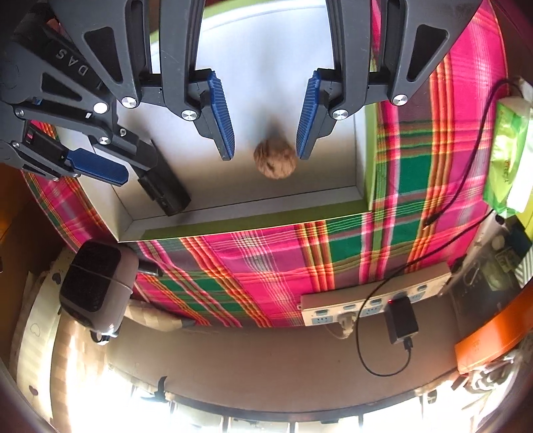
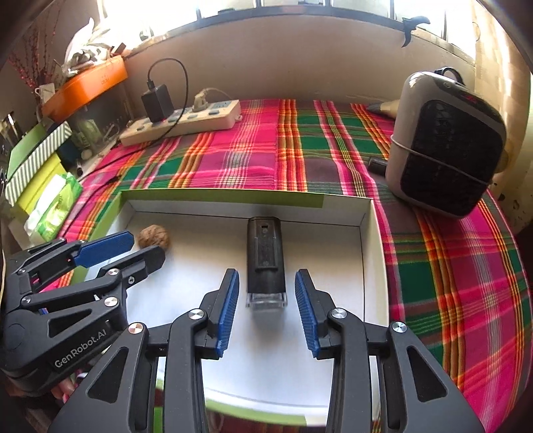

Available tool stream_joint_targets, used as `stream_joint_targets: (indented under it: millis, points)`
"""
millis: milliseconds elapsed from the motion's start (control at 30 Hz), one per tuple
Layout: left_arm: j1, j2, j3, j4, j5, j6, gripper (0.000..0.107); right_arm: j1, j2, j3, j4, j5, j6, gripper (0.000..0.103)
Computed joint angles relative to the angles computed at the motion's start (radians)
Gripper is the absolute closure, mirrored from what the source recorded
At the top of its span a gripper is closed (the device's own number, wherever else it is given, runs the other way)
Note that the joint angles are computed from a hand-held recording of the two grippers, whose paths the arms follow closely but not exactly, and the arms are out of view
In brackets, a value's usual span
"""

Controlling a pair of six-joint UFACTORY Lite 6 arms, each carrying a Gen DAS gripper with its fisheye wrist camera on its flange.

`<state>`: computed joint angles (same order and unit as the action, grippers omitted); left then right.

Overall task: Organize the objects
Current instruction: 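Open both grippers to set the walnut and black device in the box, then withdraw both tools from the box toward the remaining objects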

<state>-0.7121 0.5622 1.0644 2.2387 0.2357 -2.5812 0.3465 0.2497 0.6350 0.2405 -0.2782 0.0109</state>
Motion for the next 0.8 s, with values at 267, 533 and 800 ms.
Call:
stream_joint_targets:
  millis: [267,533,800]
  points:
    - [-0.035,-0.144,-0.157,0.022,0.066,-0.071,0.07,0.032,-0.124,-0.108,0.055,-0.015,-0.035,0.066]
    - [-0.076,-0.299,-0.352,0.06,0.145,-0.166,0.07,0.067,-0.28,-0.246,0.099,-0.027,-0.057,0.066]
    - [-0.112,-0.449,-0.538,0.111,0.205,-0.277,0.07,0.108,-0.471,-0.398,0.182,-0.023,-0.11,0.066]
